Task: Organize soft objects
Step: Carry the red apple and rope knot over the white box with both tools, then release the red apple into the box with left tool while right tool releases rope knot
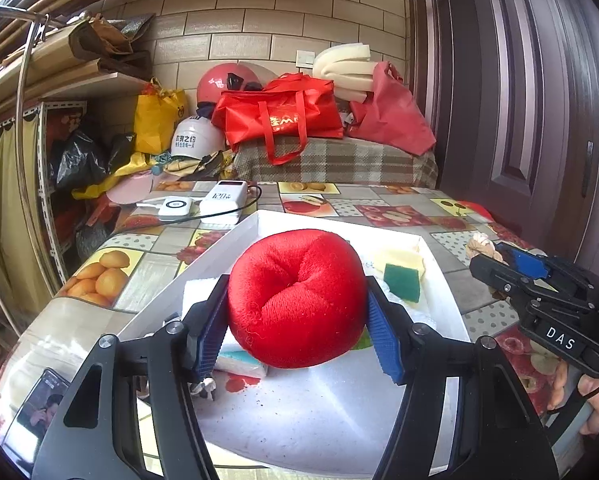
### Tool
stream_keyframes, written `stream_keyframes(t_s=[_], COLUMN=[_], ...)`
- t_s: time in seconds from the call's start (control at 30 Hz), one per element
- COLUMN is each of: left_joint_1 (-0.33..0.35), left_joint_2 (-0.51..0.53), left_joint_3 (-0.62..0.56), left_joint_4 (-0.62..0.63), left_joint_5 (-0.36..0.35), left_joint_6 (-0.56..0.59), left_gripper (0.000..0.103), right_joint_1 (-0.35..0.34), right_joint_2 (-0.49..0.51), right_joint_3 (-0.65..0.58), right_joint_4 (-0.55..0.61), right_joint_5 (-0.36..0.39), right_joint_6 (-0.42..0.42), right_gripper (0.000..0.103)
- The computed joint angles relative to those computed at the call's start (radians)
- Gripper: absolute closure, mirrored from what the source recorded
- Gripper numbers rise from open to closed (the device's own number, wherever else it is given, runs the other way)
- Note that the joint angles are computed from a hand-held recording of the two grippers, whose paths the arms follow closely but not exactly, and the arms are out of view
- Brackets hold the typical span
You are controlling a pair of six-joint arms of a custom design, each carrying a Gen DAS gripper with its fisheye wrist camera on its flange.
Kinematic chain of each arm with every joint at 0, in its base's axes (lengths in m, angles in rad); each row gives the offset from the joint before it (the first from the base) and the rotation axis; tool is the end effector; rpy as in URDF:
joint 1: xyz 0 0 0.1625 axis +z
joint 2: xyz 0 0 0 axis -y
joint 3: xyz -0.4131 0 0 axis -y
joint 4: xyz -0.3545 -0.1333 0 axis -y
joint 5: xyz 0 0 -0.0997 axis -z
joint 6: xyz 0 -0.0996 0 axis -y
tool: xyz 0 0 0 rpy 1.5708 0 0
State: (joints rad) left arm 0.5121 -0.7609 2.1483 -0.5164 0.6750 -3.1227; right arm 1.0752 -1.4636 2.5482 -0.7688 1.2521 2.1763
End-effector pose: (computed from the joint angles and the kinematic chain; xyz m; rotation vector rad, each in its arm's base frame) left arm -0.1822 -0.3445 -0.0130 0.8585 2.2451 -1.3149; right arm 0.0169 -0.3147 0.1357 0.7375 -2.0147 1.3798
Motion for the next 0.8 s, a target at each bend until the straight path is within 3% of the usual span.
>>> stream_keyframes(t_s=[0.17,0.4,0.5,0.67,0.8], left_joint_1=[0.017,0.045,0.056,0.043,0.049], left_joint_2=[-0.003,0.012,0.013,0.024,0.035], left_joint_3=[-0.012,-0.064,-0.075,-0.083,-0.101], left_joint_4=[0.033,0.130,0.153,0.160,0.183], left_joint_5=[0.058,0.113,0.125,0.109,0.101], left_joint_6=[0.014,-0.004,-0.026,-0.022,-0.034], left_gripper=[0.039,0.039,0.039,0.039,0.039], right_joint_1=[0.069,0.181,0.212,0.244,0.215], right_joint_2=[0.071,0.204,0.248,0.264,0.250], right_joint_3=[-0.058,-0.261,-0.325,-0.352,-0.395], right_joint_4=[0.056,0.381,0.453,0.354,0.408], right_joint_5=[0.048,0.217,0.290,0.382,0.370], right_joint_6=[-0.039,-0.109,-0.091,-0.008,0.106], right_gripper=[0.056,0.056,0.056,0.056,0.056])
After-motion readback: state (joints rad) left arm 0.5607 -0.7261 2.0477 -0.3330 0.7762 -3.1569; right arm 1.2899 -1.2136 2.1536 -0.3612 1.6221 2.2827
